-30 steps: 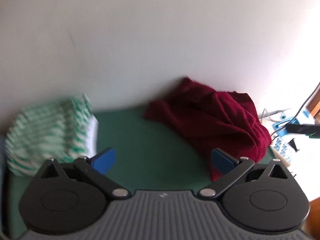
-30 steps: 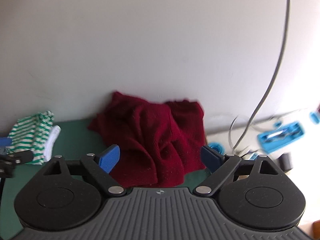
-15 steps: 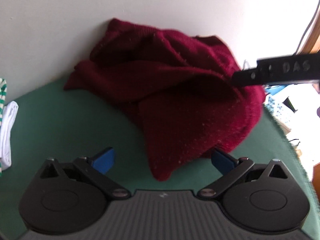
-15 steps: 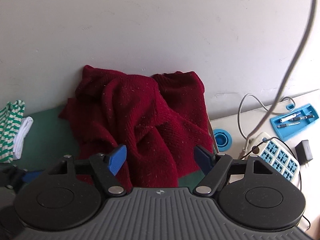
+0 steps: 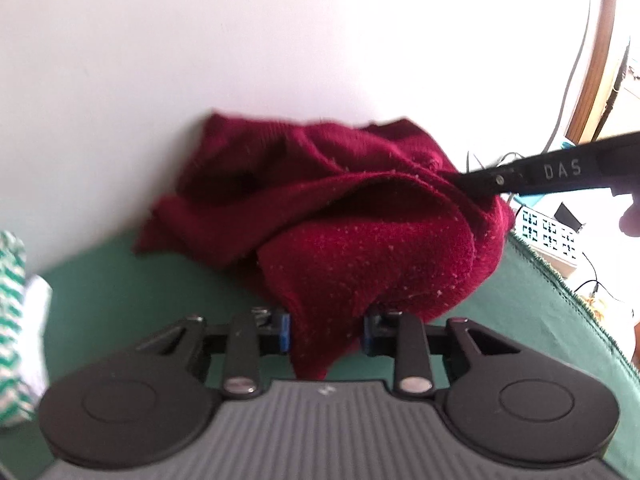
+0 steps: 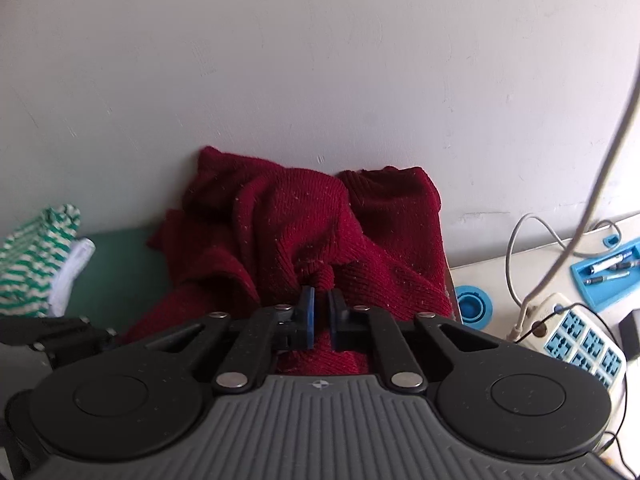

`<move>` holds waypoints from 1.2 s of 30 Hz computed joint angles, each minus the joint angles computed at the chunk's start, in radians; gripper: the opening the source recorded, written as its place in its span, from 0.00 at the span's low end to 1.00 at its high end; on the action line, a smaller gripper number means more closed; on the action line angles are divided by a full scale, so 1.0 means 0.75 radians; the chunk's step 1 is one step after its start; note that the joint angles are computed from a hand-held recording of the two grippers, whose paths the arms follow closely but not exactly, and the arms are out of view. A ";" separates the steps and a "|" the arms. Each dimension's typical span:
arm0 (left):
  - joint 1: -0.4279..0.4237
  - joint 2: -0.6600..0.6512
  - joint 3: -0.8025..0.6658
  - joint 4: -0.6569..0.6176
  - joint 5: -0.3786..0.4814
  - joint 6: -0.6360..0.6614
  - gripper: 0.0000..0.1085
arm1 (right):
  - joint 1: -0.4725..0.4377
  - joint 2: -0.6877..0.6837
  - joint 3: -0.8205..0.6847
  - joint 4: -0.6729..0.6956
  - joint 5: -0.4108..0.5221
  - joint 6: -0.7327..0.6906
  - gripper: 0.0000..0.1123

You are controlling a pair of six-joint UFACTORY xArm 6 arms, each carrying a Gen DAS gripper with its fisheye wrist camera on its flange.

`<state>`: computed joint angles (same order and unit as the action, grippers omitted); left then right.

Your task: Fold clothes

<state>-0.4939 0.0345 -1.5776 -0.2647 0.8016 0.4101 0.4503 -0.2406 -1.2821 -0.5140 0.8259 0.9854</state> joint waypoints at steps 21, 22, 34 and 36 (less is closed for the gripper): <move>0.536 -0.923 0.447 -0.361 0.507 0.401 0.00 | 0.611 -0.185 -0.223 -0.168 0.495 0.112 0.03; 0.566 -0.947 0.472 -0.369 0.534 0.411 0.00 | 0.634 -0.165 -0.236 -0.194 0.547 0.118 0.12; 0.193 -1.083 0.954 0.121 0.028 0.017 0.87 | 0.462 0.264 -0.434 -0.115 0.623 0.158 0.51; 0.120 -1.043 0.975 0.276 -0.019 -0.118 0.87 | 0.453 0.318 -0.472 -0.106 0.634 0.164 0.50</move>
